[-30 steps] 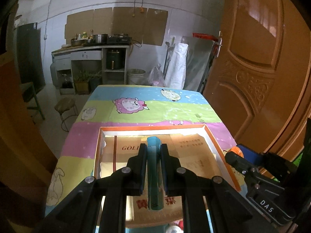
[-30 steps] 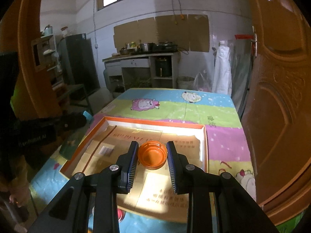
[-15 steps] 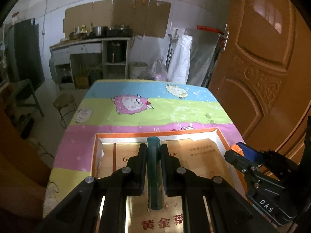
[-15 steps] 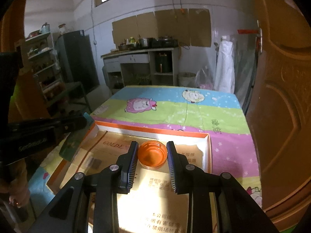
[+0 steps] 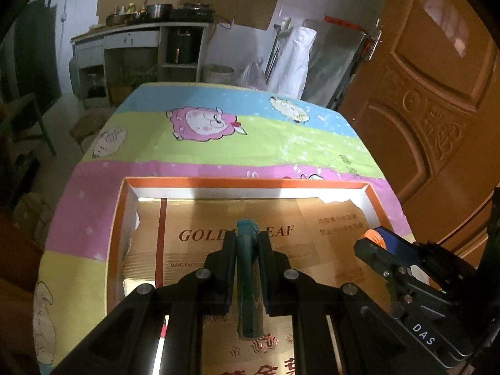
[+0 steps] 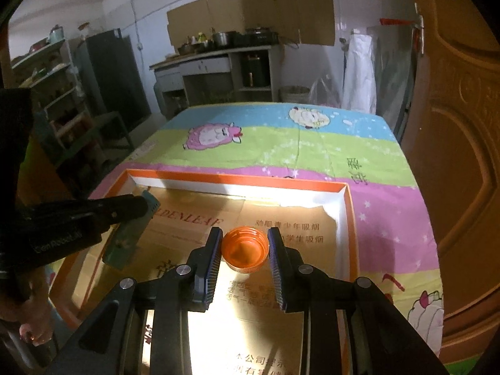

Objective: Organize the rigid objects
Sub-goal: 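Carry the orange cap and teal tube over the cardboard tray with both grippers, then open the left gripper to drop the teal tube in the tray while the right releases the orange cap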

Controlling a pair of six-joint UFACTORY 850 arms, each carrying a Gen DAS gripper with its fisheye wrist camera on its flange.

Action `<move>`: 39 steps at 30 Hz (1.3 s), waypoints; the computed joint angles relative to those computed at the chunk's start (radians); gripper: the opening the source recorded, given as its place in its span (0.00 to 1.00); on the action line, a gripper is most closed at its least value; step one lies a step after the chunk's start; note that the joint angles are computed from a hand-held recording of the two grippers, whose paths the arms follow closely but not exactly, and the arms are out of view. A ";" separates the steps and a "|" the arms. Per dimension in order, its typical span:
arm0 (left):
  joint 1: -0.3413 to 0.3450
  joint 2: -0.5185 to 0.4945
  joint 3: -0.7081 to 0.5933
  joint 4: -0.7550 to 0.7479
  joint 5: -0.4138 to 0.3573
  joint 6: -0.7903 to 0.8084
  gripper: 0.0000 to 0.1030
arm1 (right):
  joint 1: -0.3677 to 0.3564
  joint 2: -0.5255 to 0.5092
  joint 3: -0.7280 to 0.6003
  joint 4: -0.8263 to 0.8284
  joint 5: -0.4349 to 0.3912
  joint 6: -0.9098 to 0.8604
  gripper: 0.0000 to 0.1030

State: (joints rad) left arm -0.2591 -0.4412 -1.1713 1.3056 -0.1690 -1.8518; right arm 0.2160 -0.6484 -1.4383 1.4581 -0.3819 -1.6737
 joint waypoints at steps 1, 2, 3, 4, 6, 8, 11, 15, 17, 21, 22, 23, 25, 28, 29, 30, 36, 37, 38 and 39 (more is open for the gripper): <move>0.002 -0.002 0.000 -0.001 0.002 0.000 0.13 | 0.001 -0.006 -0.007 -0.018 0.004 0.018 0.29; 0.004 -0.008 -0.002 -0.015 0.006 0.013 0.13 | 0.001 -0.013 -0.014 -0.033 0.005 0.035 0.29; 0.007 -0.010 -0.002 -0.019 0.011 0.016 0.13 | 0.002 -0.020 -0.023 -0.054 0.006 0.059 0.29; 0.010 -0.014 -0.003 -0.031 0.016 0.027 0.14 | 0.003 -0.026 -0.029 -0.071 0.008 0.079 0.29; 0.013 -0.020 -0.006 -0.053 0.020 0.046 0.14 | 0.004 -0.036 -0.040 -0.093 0.010 0.102 0.29; 0.015 -0.026 -0.010 -0.073 0.022 0.064 0.14 | 0.006 -0.040 -0.042 -0.102 0.013 0.111 0.29; 0.021 -0.035 -0.014 -0.136 0.032 0.127 0.14 | 0.009 -0.051 -0.056 -0.139 0.016 0.148 0.29; 0.028 -0.042 -0.019 -0.246 0.045 0.225 0.14 | 0.012 -0.060 -0.070 -0.202 0.024 0.208 0.29; 0.033 -0.045 -0.020 -0.305 0.051 0.272 0.15 | 0.012 -0.069 -0.082 -0.254 0.015 0.259 0.30; 0.034 -0.047 -0.015 -0.223 0.051 0.195 0.15 | 0.010 -0.078 -0.096 -0.310 -0.005 0.322 0.30; 0.034 -0.049 -0.016 -0.233 0.050 0.208 0.16 | 0.010 -0.083 -0.103 -0.335 -0.007 0.351 0.30; 0.033 -0.052 -0.022 -0.285 0.038 0.262 0.17 | 0.010 -0.086 -0.108 -0.352 -0.009 0.368 0.30; 0.033 -0.056 -0.026 -0.358 0.027 0.334 0.25 | 0.011 -0.087 -0.111 -0.371 -0.006 0.387 0.30; 0.025 -0.057 -0.030 -0.320 -0.012 0.297 0.34 | 0.016 -0.088 -0.112 -0.414 0.007 0.421 0.30; 0.022 -0.056 -0.030 -0.300 -0.025 0.276 0.37 | 0.017 -0.087 -0.112 -0.427 0.008 0.434 0.31; 0.020 -0.054 -0.028 -0.283 -0.028 0.260 0.38 | 0.017 -0.087 -0.112 -0.436 0.010 0.442 0.32; 0.007 -0.030 -0.010 -0.142 -0.065 0.139 0.45 | 0.020 -0.068 -0.084 -0.415 0.042 0.417 0.50; 0.004 -0.023 -0.005 -0.110 -0.068 0.113 0.47 | 0.019 -0.064 -0.078 -0.413 0.045 0.415 0.50; 0.002 -0.019 -0.004 -0.100 -0.070 0.108 0.49 | 0.019 -0.060 -0.073 -0.408 0.047 0.412 0.50; -0.001 -0.013 0.000 -0.091 -0.072 0.105 0.49 | 0.018 -0.053 -0.065 -0.395 0.049 0.401 0.51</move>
